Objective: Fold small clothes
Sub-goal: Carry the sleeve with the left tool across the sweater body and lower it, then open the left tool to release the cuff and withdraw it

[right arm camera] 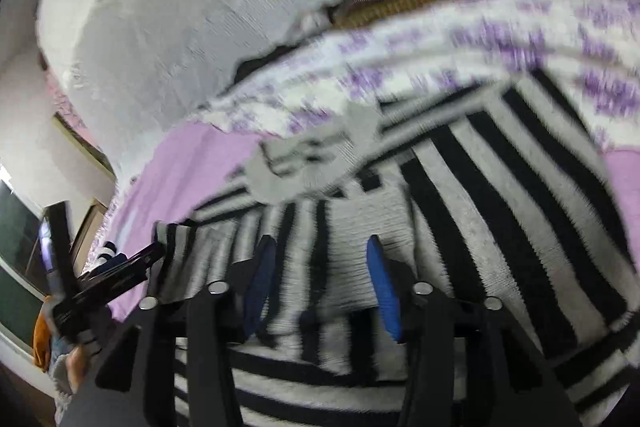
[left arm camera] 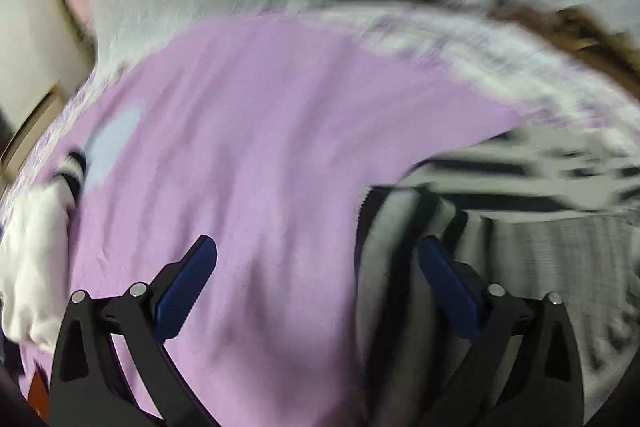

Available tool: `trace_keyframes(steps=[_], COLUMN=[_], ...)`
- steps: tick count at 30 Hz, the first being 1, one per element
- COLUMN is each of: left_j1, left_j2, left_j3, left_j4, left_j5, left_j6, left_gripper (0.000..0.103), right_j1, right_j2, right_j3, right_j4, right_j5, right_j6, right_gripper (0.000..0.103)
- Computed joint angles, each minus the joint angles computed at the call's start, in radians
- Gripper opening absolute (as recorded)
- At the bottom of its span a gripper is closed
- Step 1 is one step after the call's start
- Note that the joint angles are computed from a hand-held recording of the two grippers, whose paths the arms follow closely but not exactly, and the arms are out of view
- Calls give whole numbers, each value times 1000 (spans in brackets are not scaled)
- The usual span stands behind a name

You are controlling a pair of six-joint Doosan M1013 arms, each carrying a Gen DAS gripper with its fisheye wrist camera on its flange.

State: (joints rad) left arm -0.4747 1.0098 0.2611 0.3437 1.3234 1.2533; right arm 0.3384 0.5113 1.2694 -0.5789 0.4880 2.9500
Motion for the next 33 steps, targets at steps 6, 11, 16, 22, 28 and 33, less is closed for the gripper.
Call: trace_keyframes(steps=[6, 11, 16, 22, 28, 33], left_j1=[46, 52, 33, 50, 29, 33], left_j2=[-133, -295, -283, -368, -349, -405], left_j3=[251, 531, 542, 657, 650, 731], left_j4=[-177, -269, -218, -360, -287, -327], left_j5=[-181, -380, -305, -393, -312, -373], left_j6=[-71, 55, 91, 150, 171, 178], left_gripper=[98, 98, 99, 98, 99, 98], right_j1=[34, 70, 91, 119, 112, 148], right_j2=[-2, 15, 70, 17, 15, -21], right_j3=[-17, -65, -137, -62, -40, 11], right_j4=[-122, -79, -47, -121, -42, -144], right_j5=[67, 116, 272, 262, 295, 291], right_j6=[39, -124, -252, -154, -215, -107], right_gripper=[49, 54, 58, 58, 66, 66])
